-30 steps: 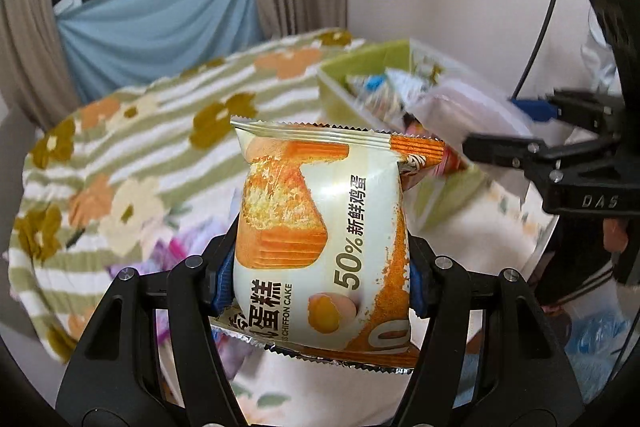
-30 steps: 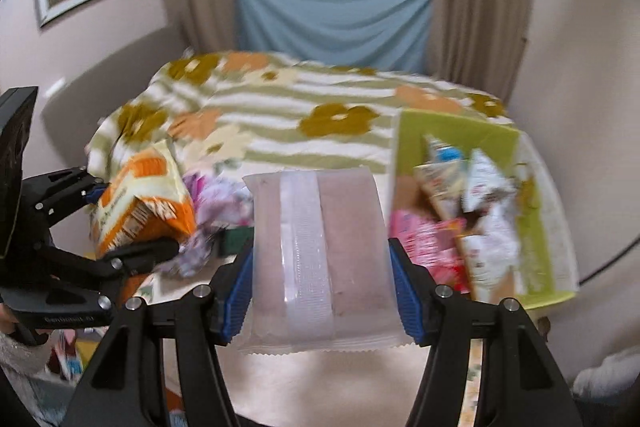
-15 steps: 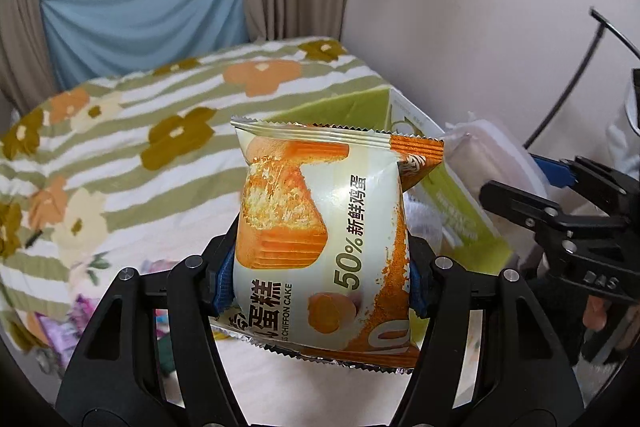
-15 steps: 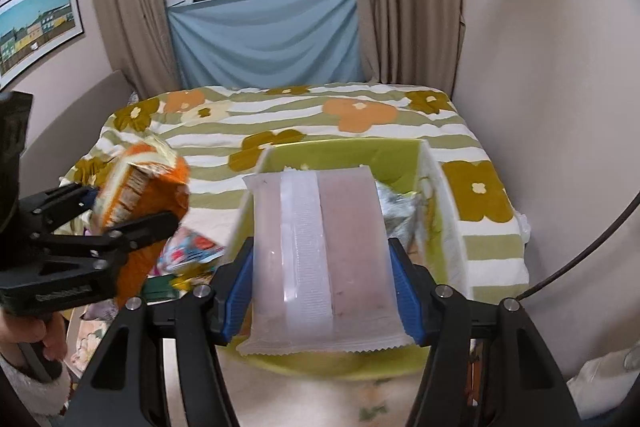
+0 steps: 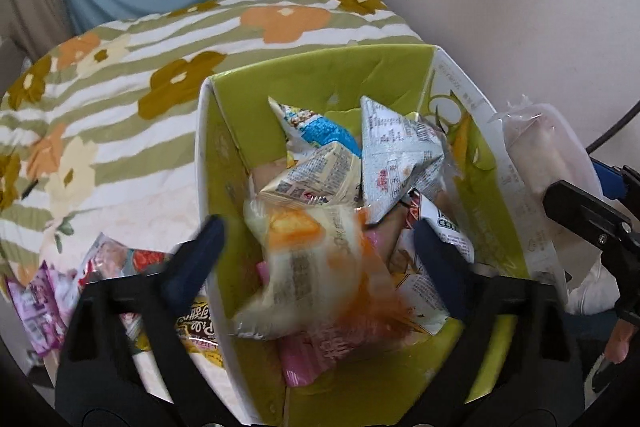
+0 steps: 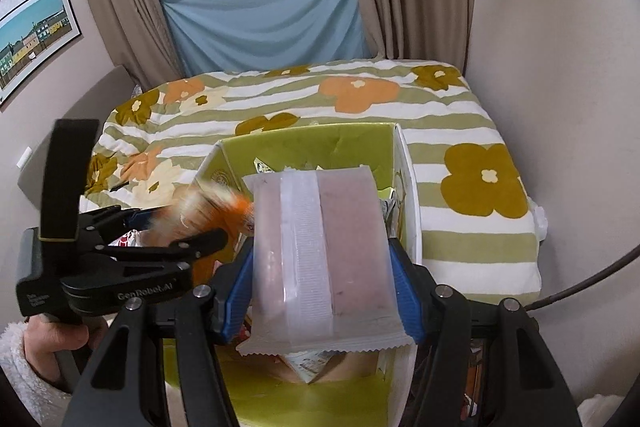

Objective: Organize snacks
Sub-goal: 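Carry the cake packet and clear box into the yellow-green box and open both tools, then move both tools back toward the remaining snacks on the table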

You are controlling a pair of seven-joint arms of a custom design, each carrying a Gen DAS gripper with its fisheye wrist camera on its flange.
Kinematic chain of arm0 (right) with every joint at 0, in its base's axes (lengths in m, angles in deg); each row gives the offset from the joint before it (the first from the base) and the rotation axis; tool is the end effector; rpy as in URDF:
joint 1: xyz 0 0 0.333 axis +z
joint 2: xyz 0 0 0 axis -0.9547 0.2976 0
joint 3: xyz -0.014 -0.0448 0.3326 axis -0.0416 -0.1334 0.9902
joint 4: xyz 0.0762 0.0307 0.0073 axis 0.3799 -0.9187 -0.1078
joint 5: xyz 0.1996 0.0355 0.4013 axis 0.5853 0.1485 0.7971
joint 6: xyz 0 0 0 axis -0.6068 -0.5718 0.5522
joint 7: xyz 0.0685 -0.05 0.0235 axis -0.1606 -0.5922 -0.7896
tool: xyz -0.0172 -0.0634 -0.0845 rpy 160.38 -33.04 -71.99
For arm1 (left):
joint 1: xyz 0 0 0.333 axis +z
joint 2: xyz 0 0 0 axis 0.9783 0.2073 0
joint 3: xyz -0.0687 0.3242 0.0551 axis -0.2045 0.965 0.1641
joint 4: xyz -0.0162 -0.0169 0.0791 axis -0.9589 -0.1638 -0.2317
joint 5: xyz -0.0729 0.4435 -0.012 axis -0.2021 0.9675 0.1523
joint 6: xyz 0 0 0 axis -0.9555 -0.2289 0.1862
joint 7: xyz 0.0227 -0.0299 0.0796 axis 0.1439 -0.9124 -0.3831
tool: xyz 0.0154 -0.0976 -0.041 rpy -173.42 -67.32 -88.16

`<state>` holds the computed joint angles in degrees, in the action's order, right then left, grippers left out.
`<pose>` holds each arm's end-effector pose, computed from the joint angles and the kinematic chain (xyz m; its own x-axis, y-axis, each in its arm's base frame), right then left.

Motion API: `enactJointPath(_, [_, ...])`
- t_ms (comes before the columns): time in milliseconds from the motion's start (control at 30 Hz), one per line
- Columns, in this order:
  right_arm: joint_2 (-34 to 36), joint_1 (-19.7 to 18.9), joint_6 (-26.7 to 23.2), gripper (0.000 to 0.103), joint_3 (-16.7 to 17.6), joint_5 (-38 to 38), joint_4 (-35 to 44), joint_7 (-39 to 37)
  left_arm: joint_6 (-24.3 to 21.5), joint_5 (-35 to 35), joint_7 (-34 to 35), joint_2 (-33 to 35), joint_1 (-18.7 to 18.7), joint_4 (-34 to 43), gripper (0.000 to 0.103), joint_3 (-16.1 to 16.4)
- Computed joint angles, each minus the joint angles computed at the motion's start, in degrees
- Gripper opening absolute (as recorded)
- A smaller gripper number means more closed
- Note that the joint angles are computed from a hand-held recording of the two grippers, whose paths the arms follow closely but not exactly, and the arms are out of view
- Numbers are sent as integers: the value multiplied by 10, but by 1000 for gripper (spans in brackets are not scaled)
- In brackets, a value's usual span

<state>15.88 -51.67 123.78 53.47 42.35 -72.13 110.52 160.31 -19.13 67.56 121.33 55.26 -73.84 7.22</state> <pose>0.6093 0.2976 0.4545 -0.0375 -0.9879 -0.1503 -0.7453 0.1278 -0.6544 0.7552 -0.3917 0.3891 -0.3888 -0.9191 0.0638 -0.7907 0.2973 -0.5352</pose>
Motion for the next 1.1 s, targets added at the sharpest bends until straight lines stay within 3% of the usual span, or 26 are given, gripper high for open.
enactJointPath(400, [4, -21, 15, 58, 14, 116, -8, -125, 21, -1, -13, -82, 15, -115, 100, 0])
enactJointPath(733, [62, -32, -2, 58, 32, 226, 57, -251, 20, 28, -64, -114, 11, -149, 100, 11])
enactJointPath(900, [80, -26, 17, 61, 26, 243, 62, -245, 27, 42, -87, -132, 15, -181, 100, 11])
enactJointPath(933, [79, -28, 24, 71, 28, 249, 57, -245, 29, 43, -89, -135, 16, -187, 100, 10])
enactJointPath(967, [74, -26, 35, 89, 25, 250, 48, -236, 32, 41, -90, -139, 18, -195, 100, 8])
enactJointPath(1033, [66, -20, 45, 98, 19, 240, 35, -221, 35, 41, -89, -144, 21, -206, 100, 5])
enactJointPath(1100, [51, -9, 58, 98, 8, 217, 12, -195, 38, 41, -88, -148, 23, -214, 100, 2])
